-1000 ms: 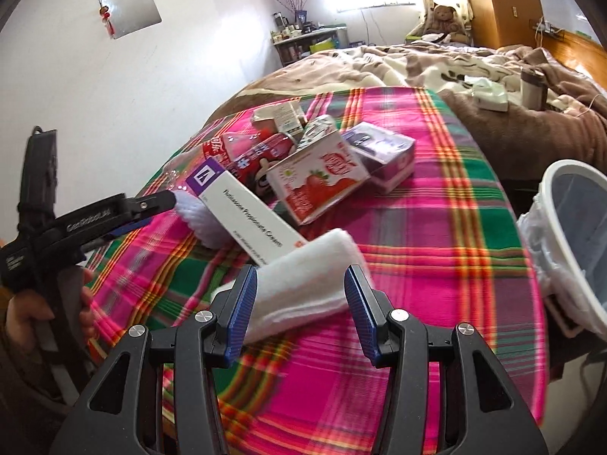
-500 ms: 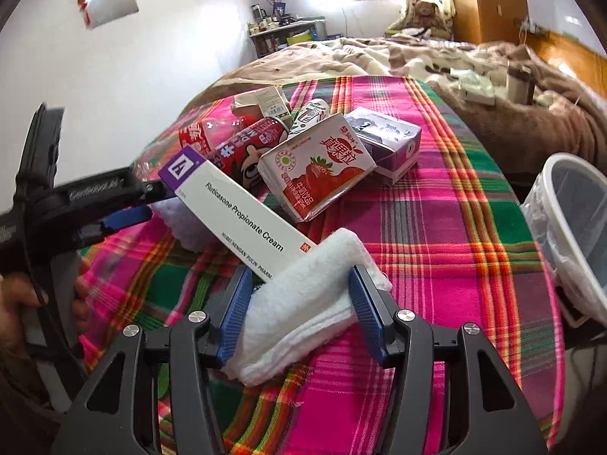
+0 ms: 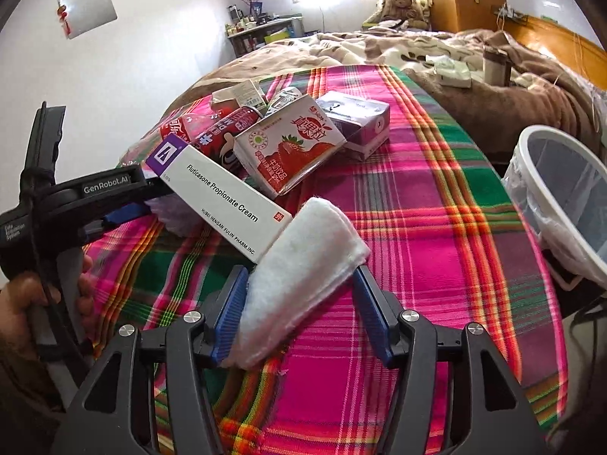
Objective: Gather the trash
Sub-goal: 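Grasp the white tissue with the right gripper while the left gripper grasps another foam net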
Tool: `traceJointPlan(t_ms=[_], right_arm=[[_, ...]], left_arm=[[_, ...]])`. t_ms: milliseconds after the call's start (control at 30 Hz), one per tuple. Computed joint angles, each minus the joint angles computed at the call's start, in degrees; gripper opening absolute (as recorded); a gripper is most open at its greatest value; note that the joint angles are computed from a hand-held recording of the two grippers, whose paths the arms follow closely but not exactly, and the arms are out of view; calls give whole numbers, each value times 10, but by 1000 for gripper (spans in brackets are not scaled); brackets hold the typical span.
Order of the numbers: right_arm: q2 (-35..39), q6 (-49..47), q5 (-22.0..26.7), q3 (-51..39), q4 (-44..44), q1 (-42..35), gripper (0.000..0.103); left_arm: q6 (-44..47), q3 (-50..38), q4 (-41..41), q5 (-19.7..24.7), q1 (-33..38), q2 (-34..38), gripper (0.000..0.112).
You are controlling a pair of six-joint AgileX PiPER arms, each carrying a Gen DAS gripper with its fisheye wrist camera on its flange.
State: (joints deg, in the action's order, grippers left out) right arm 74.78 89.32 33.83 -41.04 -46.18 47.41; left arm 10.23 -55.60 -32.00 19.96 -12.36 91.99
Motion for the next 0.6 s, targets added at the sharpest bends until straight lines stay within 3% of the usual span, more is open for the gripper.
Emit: traceJointPlan(t_ms=[133,233,300,367,600], right_arm=[[-3,-12,-30,8,4,-18,53],[-8,-6,-48,16,-9,-22,40],[-13,10,-46,20,-33,-16,28],[-14,11,-47,20,-41,-16,23],[-34,22,-63,33,-66,-22,18]], left_arm=[[41,9,-36,-2,1,-10,33],[105,19,-96,5,8,-21,29],[104,26,-89,3,5,-33,28],[91,33,-70,-2,1,-47,27],[73,56,-41,0,-4,-101,27]])
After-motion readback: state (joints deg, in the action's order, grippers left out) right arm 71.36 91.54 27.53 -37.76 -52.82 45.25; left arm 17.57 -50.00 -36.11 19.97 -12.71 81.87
